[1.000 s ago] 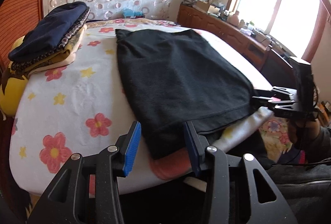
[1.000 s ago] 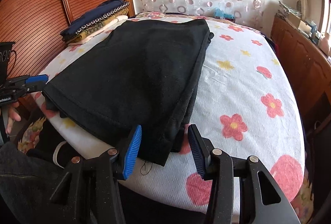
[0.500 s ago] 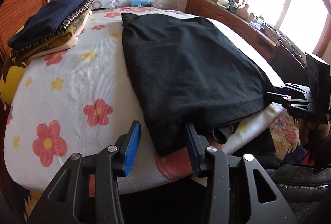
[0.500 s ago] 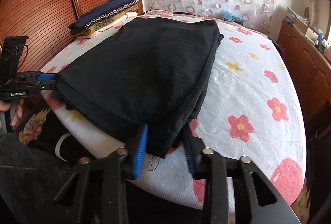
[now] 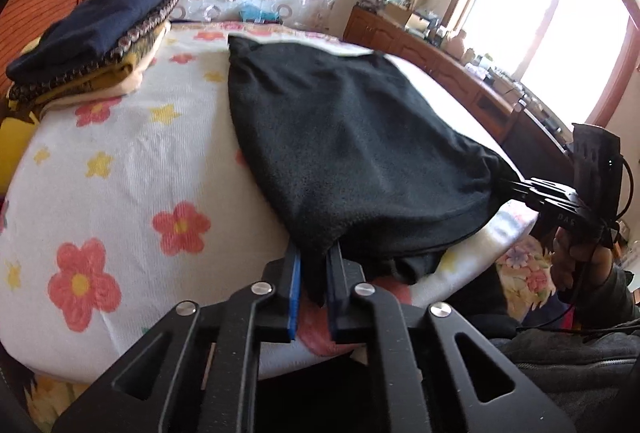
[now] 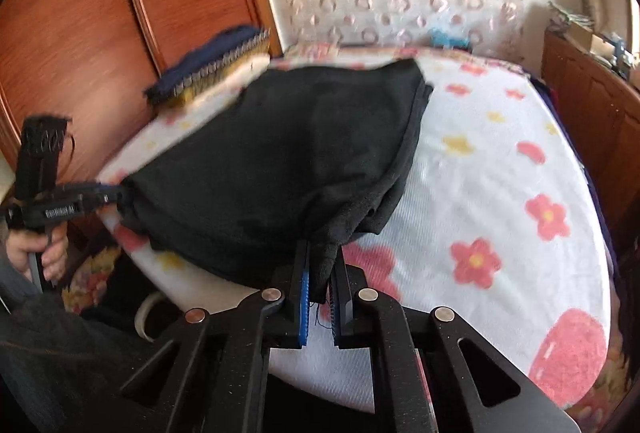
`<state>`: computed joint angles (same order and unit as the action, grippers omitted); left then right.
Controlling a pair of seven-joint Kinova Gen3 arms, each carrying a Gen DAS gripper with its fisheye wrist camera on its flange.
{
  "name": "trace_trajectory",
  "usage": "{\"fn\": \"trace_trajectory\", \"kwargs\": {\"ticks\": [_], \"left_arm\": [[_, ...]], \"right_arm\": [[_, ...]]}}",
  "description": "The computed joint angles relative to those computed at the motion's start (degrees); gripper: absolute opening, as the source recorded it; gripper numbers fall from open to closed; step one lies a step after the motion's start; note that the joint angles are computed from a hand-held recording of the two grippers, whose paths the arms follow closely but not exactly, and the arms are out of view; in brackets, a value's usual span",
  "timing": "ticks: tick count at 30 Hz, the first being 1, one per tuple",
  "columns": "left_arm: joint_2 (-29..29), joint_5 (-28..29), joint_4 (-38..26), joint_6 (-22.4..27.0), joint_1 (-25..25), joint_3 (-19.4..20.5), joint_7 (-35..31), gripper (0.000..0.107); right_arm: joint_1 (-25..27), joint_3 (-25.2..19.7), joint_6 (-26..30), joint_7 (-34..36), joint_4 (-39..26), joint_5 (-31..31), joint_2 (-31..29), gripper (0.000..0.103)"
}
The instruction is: Fold small clothes
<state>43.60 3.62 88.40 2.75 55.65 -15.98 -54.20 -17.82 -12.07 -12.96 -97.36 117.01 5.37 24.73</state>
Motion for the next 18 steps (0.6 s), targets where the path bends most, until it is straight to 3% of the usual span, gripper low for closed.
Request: {"fn": "trace_trajectory", "kwargs": {"ticks": [3,5,7,11,13,18], "left_arm": [[-1.4,2.2,2.0,-4.7,1.8,-2.3,0.3,0.009],[-1.6,4.3,1.5,-5.3,4.4,-6.0,-1.2,0.009],[-2.0,4.8,0.4,-5.6,4.2,-6.5,-2.7,0.009],[-0.5,5.4,-5.6,-4.0,3.2,-8.8,-5.9,0.009],[0.7,5.1,-9.1,-3.7,0.2,-7.5,-7.0,0.009],[5.8,2.9,-20.3,3.0,-3.5,-8.3,-5.9,0.009]], "right_arm": [[-3.5,3.4,-4.3,2.0,1.5,-3.4,-1.0,0.007],[-4.2,4.2,-5.7,2.1,1.6,-3.8,-1.2,0.007],[-4.3,4.5,-5.6,2.9,0.3,-3.8,-1.3,0.007],[-5.9,6.7,-6.5,5.4,-3.1,-5.6,-0.1,0.007],[-5.3,6.5,-7.0,5.8,-5.6,-5.6,1.1,0.007],[-5.4,7.7,-4.4,7.3,-14.4,-6.9,5.6,0.007]]}}
